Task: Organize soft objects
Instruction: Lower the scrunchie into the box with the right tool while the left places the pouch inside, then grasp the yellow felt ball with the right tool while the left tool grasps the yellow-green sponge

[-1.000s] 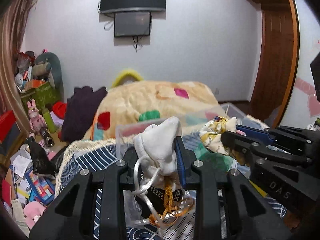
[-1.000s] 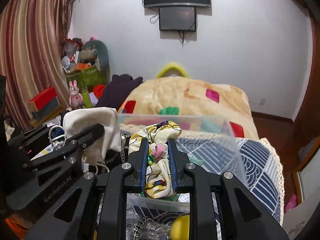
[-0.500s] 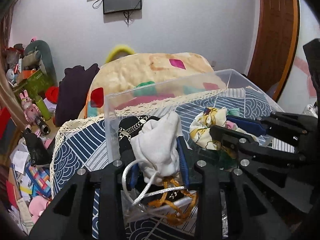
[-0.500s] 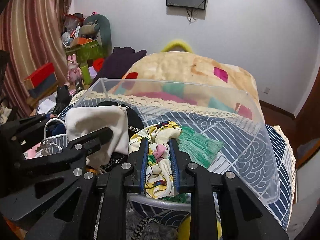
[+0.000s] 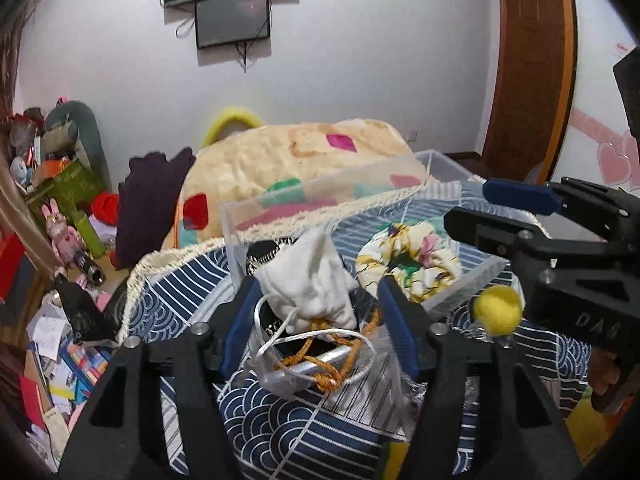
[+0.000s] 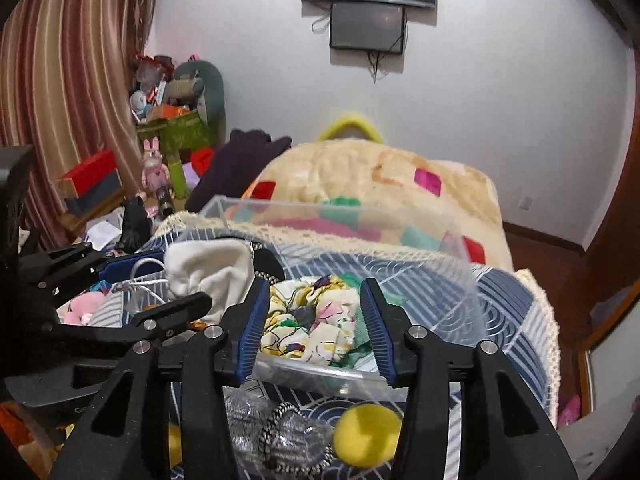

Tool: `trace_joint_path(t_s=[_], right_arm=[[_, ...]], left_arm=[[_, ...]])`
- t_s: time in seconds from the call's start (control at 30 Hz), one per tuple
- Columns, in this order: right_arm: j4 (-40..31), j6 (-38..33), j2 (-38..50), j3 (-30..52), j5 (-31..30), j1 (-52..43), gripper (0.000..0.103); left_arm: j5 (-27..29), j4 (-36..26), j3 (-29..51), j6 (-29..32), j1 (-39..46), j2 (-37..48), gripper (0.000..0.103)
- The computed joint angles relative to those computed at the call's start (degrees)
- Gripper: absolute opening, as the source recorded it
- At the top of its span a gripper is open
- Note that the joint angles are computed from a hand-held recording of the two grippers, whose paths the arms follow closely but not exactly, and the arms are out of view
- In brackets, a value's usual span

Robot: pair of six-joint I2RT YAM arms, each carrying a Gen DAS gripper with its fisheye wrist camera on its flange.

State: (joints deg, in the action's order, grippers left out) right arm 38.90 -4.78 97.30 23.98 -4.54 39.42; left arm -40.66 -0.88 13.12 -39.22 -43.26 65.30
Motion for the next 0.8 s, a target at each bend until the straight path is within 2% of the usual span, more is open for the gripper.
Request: trace_joint_path(t_s=[0.13, 0.2, 0.23, 0.3, 0.43, 0.53, 0.67, 0.8], right_arm=[[1.97, -0.21, -5.60, -3.97, 0.37, -0.23, 0.052], [2.22, -0.31, -8.35, -5.62, 0.39, -0.36, 0.053], [2.29, -0.41, -9.83, -6.51, 0.19, -0.54, 0.054], [2.97, -0.75, -12.35, -8.45, -0.26, -0.99, 0.066], [6.78, -1.35, -15.38, -12.89, 0.68, -1.14, 0.069], [10.51, -2.02, -14.03, -15.10, 1.50, -1.51, 0.069], [17.07, -2.94, -9.30, -17.68, 3.25, -1.62, 0.069], [23.49, -3.41, -2.21, -19.11, 3.54, -2.59, 0.069]], left_arm=[[-6.40, -9.80, 1.82, -5.16, -6.18, -5.33, 0.080], [-9.59, -15.05, 3.04, -9.26, -9.10, -6.98, 0.095], [-10.95, -17.03, 3.44, -10.90, -10.28, -7.74, 0.097], [-13.83, -21.44, 4.45, -14.96, -13.42, -8.24, 0.098], [-17.67, -28.27, 5.98, -23.78, -19.33, -5.85, 0.101], [-18.55, -30.22, 5.80, -29.84, -22.96, -3.12, 0.101], [-17.71, -29.83, 5.04, -36.91, -26.99, 1.86, 0.102], [-15.85, -24.66, 3.22, -40.13, -28.43, 7.64, 0.102]])
